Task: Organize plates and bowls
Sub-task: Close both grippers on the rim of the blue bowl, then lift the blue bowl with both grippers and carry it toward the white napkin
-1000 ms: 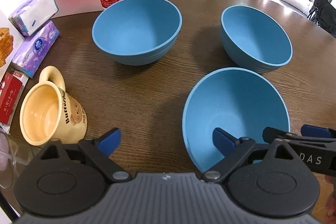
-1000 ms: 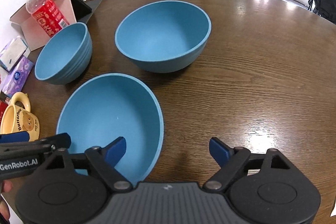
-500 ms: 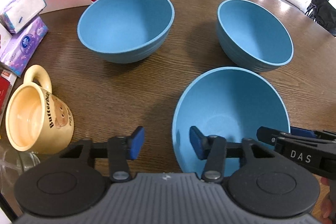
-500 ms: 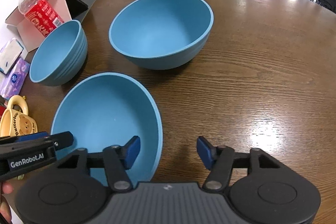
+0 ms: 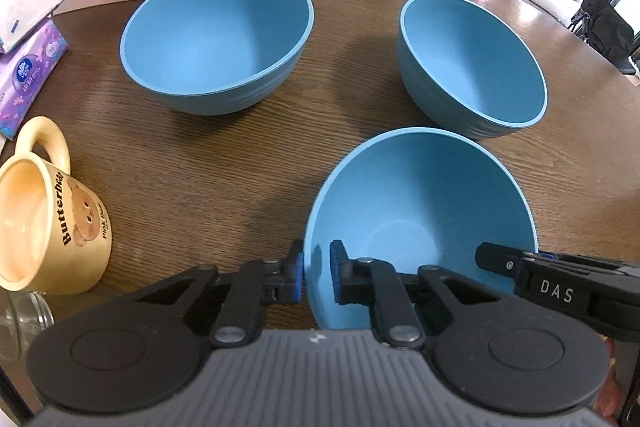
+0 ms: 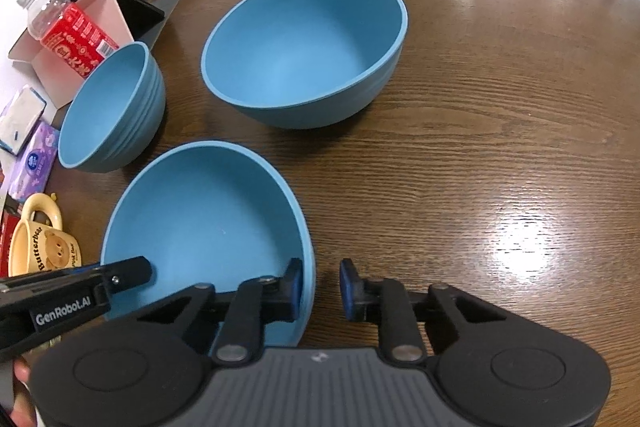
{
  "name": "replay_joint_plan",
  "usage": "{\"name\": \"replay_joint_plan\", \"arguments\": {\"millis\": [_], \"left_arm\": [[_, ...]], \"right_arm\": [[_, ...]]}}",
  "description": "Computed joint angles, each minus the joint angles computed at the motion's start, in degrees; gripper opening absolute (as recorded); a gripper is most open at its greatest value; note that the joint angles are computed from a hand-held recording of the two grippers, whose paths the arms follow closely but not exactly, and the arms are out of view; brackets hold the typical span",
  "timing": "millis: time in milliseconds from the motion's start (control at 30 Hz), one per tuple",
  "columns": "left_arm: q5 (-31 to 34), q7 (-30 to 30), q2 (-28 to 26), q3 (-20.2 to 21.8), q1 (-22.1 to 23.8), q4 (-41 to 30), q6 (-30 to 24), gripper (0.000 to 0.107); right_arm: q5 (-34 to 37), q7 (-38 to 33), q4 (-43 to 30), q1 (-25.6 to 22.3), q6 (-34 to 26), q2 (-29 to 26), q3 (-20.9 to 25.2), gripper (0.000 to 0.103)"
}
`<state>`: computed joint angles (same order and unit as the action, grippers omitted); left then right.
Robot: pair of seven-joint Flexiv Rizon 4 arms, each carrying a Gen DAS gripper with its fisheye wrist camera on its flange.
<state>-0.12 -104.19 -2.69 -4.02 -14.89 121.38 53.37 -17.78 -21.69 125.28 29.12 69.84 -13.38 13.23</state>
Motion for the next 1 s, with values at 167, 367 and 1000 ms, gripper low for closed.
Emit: {"name": "replay_joint_plan", "arguments": {"millis": [167,367,1000], "left_arm": [[-1.3,0.7,0.1,0.1,0.2,0.6,0.6,0.009],[-1.2,0.9,0.2,0.1,0.3,0.8,0.8,0.008],[-0.8,1.2,1.6,-1.0,-0.9,-0.2,1.5,0.008]], "right_arm": [[0.3,0.1,0.2,0.0,0.9,0.1,0.1,0.010],[0.0,0.5,0.2,0.3,1.1,0.1,0.0,0.007],[-4.8,7.6,5.3,-0.7,2.6,5.9,-0.7,0.008]]}}
